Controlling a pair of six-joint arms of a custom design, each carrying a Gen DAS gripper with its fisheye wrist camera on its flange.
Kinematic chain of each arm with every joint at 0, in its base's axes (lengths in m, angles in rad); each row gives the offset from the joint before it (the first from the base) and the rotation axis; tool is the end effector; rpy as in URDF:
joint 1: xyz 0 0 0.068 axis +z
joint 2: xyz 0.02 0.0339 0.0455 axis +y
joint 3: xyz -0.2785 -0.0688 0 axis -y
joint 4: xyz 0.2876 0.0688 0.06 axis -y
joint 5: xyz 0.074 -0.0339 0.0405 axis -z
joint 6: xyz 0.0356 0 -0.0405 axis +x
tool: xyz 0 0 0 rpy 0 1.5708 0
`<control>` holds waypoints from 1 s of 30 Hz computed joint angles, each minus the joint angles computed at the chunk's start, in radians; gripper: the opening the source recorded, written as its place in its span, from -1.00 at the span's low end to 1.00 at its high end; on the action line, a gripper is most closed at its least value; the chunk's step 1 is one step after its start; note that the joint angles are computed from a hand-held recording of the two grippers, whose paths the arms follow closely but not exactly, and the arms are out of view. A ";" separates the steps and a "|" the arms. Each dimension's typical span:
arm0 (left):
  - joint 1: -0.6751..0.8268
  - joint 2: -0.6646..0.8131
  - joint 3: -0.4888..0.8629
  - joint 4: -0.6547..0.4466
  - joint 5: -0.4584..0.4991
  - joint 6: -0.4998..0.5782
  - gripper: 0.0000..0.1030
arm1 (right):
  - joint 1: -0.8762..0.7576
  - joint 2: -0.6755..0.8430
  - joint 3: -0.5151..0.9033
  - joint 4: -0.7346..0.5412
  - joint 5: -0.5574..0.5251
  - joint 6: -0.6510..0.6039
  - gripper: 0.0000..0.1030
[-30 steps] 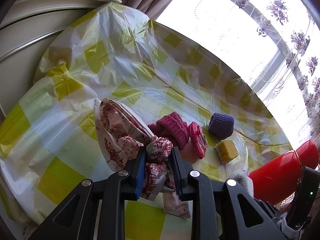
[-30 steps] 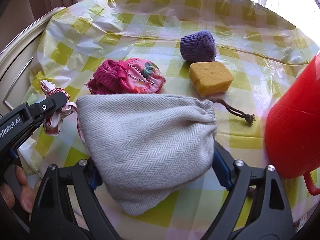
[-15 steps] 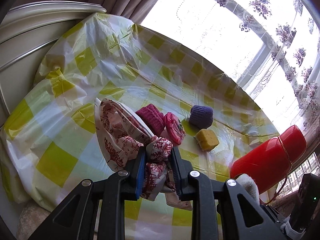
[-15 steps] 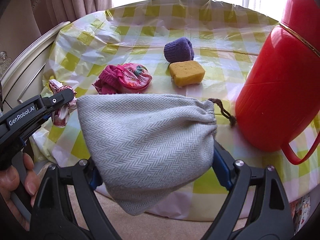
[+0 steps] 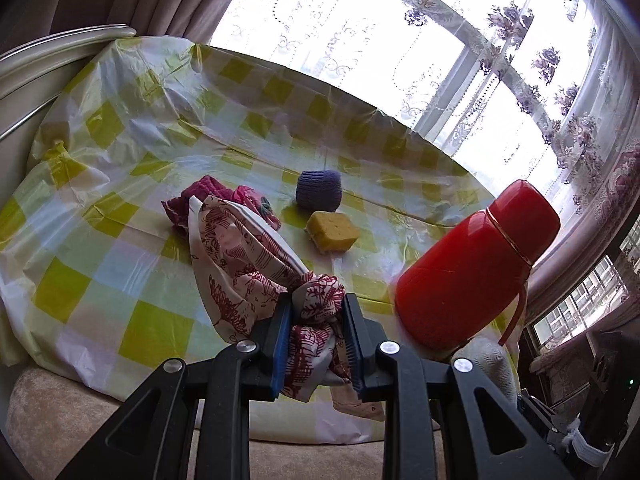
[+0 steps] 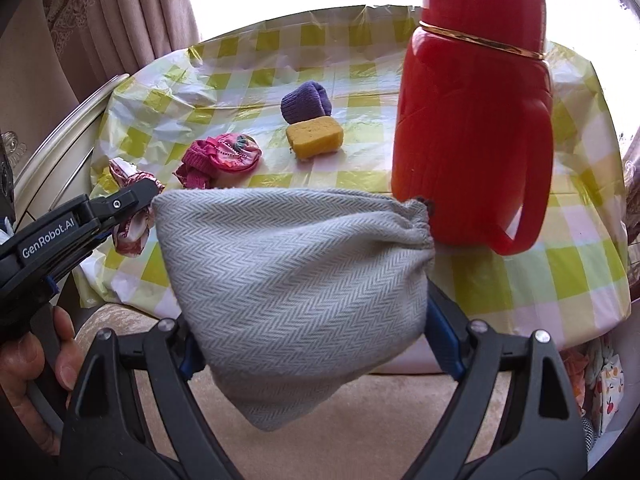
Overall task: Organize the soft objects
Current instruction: 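Carry the patterned cloth and grey bag into the white box and release both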
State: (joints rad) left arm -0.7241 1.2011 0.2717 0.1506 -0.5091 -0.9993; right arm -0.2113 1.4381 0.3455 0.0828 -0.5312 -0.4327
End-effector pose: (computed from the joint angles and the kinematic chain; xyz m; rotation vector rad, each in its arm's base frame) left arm 0.1720 -0.1290 0.1048 -0.5483 2.1841 -0.3310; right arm 0.2233 -0.0294 0.0732 -0.4561 2.3856 0.4041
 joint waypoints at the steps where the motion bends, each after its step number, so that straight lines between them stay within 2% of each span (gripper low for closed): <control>1: -0.024 0.018 0.015 0.000 -0.006 -0.004 -0.50 | -0.038 -0.013 -0.002 -0.022 -0.019 -0.027 0.72; 9: -0.185 0.195 0.158 0.041 -0.006 -0.011 -0.50 | -0.381 0.011 0.063 -0.210 -0.134 -0.298 0.72; 16: -0.278 0.366 0.317 0.068 0.039 0.036 -0.50 | -0.686 0.188 0.218 -0.325 -0.132 -0.500 0.72; 23: -0.351 0.521 0.493 0.066 0.138 0.105 -0.49 | -0.870 0.396 0.424 -0.348 -0.075 -0.522 0.72; 30: -0.414 0.670 0.682 0.032 0.255 0.161 -0.49 | -0.963 0.490 0.570 -0.368 -0.070 -0.487 0.72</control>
State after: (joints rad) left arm -1.1382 1.8712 0.9533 0.1830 -0.2537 -0.8382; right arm -1.1739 1.9284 0.9157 -0.2853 -0.6015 -0.9202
